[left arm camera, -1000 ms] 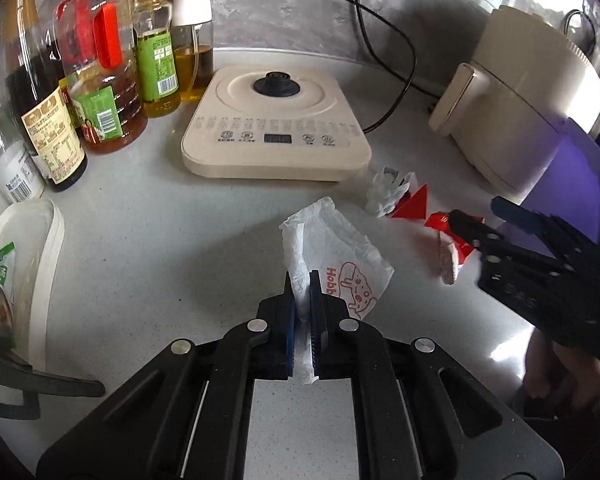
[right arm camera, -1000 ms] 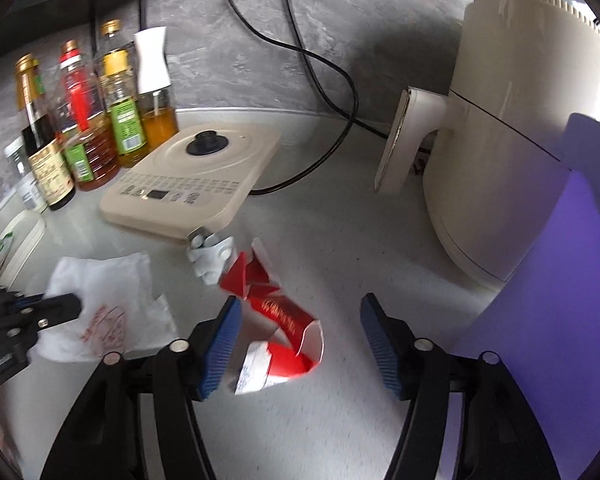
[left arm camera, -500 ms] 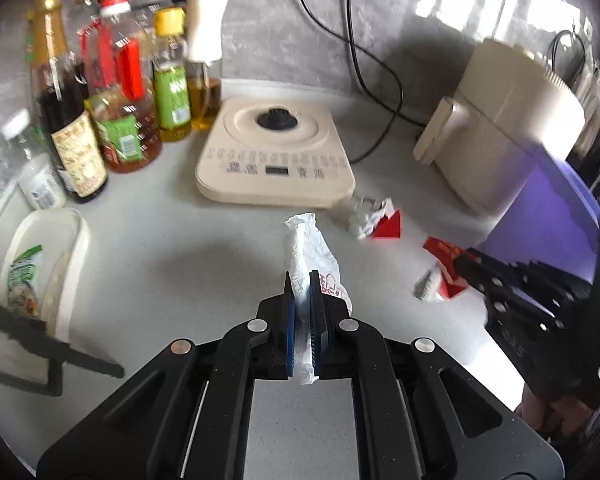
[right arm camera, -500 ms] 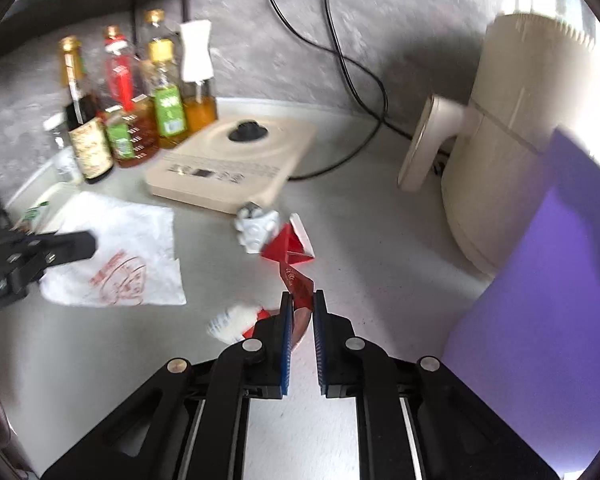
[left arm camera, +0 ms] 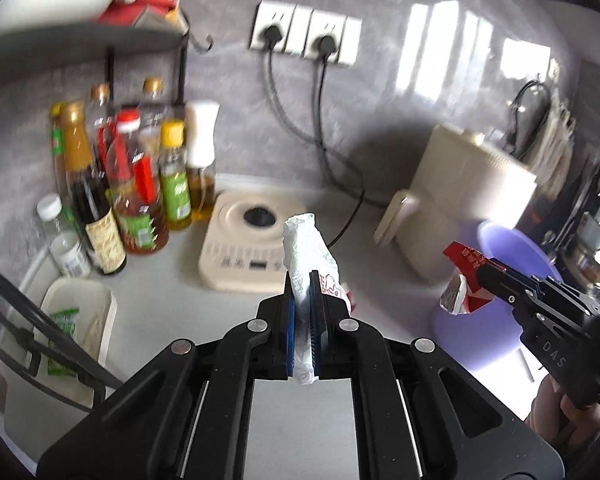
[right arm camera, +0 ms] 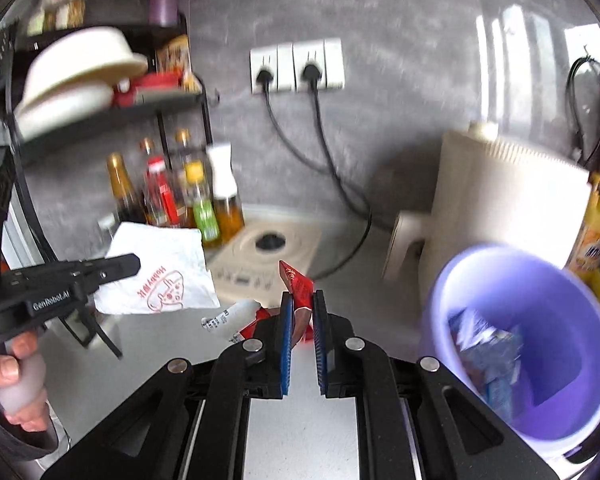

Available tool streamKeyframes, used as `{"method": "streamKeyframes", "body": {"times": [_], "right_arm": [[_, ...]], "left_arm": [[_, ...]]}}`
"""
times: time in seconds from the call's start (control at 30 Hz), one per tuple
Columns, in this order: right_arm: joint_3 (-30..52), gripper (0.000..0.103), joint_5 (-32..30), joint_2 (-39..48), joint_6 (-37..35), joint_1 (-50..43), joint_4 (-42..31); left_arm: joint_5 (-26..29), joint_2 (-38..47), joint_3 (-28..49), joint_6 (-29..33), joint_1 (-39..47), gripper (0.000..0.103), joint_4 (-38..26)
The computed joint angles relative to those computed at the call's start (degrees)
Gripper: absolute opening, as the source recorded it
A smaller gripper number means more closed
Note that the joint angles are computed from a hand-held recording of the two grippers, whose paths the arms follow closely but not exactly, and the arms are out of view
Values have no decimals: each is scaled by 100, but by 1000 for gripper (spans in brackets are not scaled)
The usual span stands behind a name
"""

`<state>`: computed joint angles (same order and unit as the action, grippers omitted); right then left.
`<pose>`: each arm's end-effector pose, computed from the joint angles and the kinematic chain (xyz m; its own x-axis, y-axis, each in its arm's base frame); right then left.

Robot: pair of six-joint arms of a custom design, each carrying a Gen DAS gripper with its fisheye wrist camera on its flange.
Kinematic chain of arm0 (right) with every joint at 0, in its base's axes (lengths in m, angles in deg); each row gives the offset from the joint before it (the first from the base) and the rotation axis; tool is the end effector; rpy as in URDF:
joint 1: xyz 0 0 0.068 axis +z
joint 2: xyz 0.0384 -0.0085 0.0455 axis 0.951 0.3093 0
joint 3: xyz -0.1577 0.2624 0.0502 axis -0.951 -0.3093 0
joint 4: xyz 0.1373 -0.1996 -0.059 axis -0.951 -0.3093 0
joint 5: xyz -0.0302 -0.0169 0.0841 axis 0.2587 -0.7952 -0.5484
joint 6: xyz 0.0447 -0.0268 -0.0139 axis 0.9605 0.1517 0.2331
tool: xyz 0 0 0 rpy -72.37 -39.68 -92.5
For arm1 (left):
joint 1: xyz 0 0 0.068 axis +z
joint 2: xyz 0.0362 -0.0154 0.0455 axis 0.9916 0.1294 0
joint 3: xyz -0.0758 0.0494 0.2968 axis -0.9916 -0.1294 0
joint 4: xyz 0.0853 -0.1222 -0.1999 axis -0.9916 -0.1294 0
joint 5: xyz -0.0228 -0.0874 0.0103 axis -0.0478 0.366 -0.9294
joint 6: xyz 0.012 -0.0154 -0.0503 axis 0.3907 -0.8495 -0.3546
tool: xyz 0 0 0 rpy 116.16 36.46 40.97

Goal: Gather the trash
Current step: 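Carry bag and red cup over the bucket and open both tools to drop them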

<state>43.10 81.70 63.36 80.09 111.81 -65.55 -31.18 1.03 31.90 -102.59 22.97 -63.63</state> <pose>0.1753 0.1397 0.2138 -0.4166 -0.2412 -0.8765 -0.5098 0.8603 0.0056 0.1438 -0.1934 0.2277 -0.5298 -0.2379 -0.8141 -0.1569 0.9708 -0.1816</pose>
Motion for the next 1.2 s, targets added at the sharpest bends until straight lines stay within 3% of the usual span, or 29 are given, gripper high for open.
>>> {"method": "streamKeyframes", "body": {"times": [0.3,0.6,0.9,1.2], "right_arm": [[107,10,-89,-1241,-234,-523,-854],[204,10,-647,-1868,-578,-1872,-1376],[266,11,-1180,-1907,-853,-3154,-1492],[375,11,-1502,-1601,-994,-3774,-1463]], "left_arm": [[-241,139,522,593,-195,7,214],[123,606,947,1466,-38,7,1023],[535,1056,1421,2199,65,7,1612],[818,1162,1564,2669,198,7,2039]]}}
